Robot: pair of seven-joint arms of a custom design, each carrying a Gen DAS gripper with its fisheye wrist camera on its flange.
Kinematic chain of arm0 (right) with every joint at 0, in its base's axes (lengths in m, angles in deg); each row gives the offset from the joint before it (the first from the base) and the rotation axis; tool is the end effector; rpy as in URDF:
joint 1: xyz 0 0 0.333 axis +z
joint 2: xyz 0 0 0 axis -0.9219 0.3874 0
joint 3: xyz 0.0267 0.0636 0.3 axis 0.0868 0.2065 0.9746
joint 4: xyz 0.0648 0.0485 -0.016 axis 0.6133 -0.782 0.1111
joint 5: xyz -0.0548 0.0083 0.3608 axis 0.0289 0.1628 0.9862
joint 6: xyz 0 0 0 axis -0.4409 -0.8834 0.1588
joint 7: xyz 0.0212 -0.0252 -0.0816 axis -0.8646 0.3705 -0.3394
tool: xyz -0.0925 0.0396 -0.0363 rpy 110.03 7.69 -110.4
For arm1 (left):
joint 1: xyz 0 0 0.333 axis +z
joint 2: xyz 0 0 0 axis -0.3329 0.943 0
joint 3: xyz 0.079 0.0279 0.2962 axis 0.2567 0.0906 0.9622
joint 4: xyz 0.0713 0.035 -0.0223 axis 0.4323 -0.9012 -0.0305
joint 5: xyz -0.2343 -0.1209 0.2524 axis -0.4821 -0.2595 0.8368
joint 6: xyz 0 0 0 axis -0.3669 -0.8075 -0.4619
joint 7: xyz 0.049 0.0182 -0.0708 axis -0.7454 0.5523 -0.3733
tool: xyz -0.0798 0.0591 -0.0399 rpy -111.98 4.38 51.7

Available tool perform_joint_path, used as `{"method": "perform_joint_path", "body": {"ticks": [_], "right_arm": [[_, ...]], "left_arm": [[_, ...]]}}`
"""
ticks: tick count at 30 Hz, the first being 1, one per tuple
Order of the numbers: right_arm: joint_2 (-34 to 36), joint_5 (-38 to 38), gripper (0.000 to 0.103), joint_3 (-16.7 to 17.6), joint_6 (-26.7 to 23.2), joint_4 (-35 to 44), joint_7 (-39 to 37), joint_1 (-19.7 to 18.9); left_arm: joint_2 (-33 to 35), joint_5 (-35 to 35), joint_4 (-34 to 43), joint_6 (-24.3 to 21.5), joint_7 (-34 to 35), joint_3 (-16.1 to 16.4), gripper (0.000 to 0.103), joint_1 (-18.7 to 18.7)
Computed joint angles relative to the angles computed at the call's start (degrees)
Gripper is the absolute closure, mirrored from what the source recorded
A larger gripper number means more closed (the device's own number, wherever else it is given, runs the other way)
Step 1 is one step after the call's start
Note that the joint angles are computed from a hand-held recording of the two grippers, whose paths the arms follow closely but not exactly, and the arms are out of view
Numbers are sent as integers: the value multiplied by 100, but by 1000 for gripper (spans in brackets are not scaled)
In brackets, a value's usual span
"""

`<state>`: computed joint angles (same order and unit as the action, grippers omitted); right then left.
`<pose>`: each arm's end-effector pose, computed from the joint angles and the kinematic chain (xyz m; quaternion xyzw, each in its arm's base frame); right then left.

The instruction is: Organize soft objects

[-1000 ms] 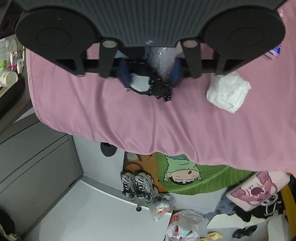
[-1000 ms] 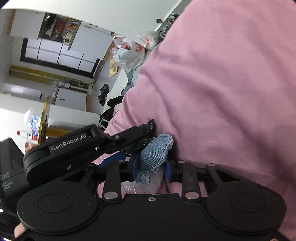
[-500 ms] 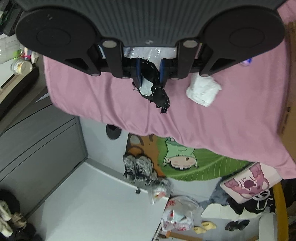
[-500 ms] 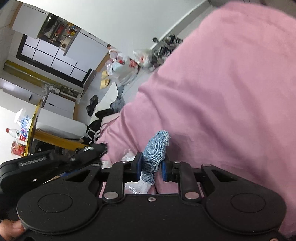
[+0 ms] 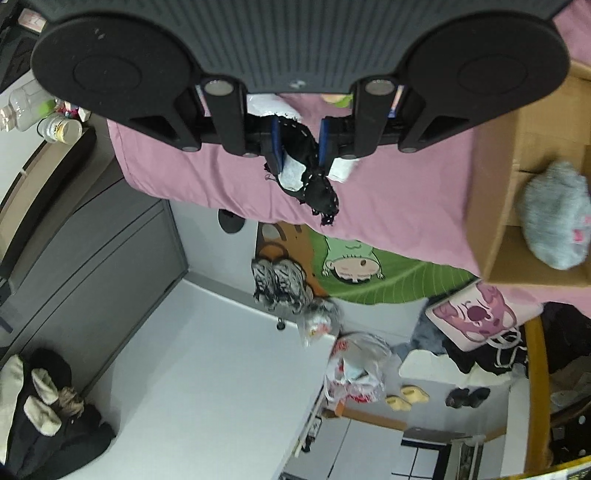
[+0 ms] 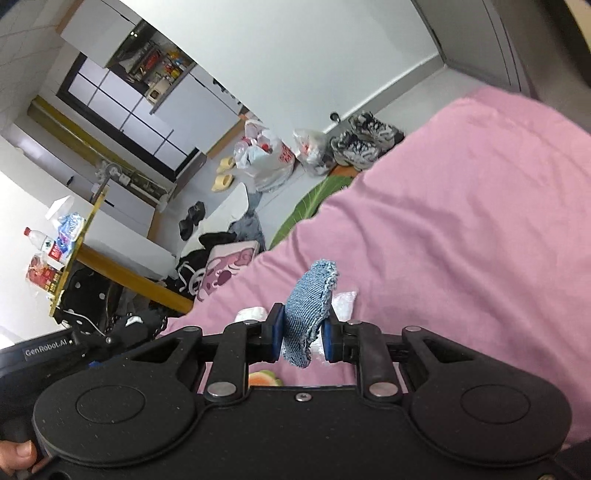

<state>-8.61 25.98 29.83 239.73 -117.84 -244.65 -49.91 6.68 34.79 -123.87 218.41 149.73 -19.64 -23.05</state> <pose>0.5521 0.2130 0.5248 -0.3323 0.8340 -0.1088 0.4268 0.6679 -0.1712 0.5945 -0.6016 0.7106 -0.3621 0.0454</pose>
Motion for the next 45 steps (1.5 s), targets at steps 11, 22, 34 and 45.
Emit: {"method": "perform_joint_path", "body": {"ticks": [11,22,34,45], "right_arm": [[-155,-945,82,215,-523,374,837,120],[244,-972,82,247,-831,1196,490,432],[940,-561,82,7,-861,2155,-112,943],[1825,343,82,-222,-1001,3328,-1050,1349]], "left_arm": [[-864,-647,-828,199,793,84,85,354],[-1263,-1090,-1076,196,1285,385,85,613],[-1104,-851,-842,186,1186,566,84,905],[-763,-566,-603,214,933,599,84,1098]]}}
